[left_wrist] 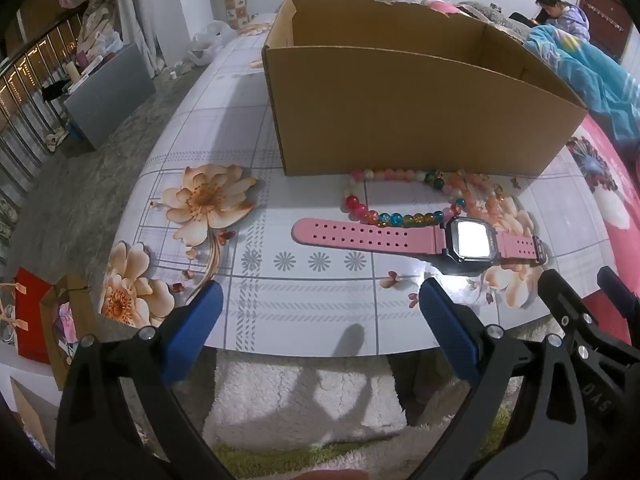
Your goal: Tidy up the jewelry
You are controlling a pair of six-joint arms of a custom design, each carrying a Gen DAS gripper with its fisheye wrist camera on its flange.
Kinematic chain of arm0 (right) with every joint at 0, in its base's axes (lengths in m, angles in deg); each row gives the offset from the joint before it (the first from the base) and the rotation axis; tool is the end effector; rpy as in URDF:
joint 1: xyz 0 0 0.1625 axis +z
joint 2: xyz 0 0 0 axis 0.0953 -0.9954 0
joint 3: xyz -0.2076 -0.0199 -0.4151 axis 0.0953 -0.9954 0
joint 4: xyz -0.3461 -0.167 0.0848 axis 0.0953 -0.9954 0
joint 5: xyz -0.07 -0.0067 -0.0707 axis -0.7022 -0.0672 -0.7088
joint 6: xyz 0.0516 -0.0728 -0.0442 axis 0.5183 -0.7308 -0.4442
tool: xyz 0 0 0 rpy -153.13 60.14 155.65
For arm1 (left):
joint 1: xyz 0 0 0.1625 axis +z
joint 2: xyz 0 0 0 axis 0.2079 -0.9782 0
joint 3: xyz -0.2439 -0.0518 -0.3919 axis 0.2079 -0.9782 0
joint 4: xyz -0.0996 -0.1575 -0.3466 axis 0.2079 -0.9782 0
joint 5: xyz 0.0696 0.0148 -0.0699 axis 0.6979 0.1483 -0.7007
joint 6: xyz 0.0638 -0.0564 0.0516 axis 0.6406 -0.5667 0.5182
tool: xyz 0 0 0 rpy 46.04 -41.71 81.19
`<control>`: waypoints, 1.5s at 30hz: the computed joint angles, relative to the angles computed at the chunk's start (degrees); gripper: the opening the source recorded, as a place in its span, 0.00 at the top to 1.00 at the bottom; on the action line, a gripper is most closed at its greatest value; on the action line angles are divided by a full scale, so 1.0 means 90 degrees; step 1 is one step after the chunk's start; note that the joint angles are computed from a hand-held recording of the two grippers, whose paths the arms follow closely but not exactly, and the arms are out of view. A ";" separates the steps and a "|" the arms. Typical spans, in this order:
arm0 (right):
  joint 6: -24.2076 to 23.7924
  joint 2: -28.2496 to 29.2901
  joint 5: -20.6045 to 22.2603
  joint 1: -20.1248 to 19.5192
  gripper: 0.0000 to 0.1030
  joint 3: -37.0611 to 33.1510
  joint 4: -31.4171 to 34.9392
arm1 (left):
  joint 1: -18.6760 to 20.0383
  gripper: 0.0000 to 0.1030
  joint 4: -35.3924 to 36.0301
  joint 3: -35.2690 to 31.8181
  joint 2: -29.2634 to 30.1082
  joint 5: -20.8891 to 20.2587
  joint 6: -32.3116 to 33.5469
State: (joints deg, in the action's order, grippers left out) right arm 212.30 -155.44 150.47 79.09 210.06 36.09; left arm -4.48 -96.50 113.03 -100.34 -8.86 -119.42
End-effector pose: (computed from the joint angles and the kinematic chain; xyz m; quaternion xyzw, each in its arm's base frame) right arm 0.0723 -0.2617 0.2460 0.1611 -0.8989 0.2880 0.2882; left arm -0.3609 -0.2391 -0.0177 -0.0281 0.8685 -0.2882 0.4023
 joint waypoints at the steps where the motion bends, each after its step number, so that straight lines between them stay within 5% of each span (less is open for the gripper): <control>1: 0.0002 0.0004 0.0016 0.0015 0.05 -0.0006 0.0007 | 0.0000 0.08 0.0000 0.0000 0.0000 0.0000 0.0000; 45: 0.0024 -0.0047 0.0034 0.0076 0.05 -0.0041 0.0049 | 0.0032 0.08 -0.0062 -0.0052 0.0025 0.0031 0.0065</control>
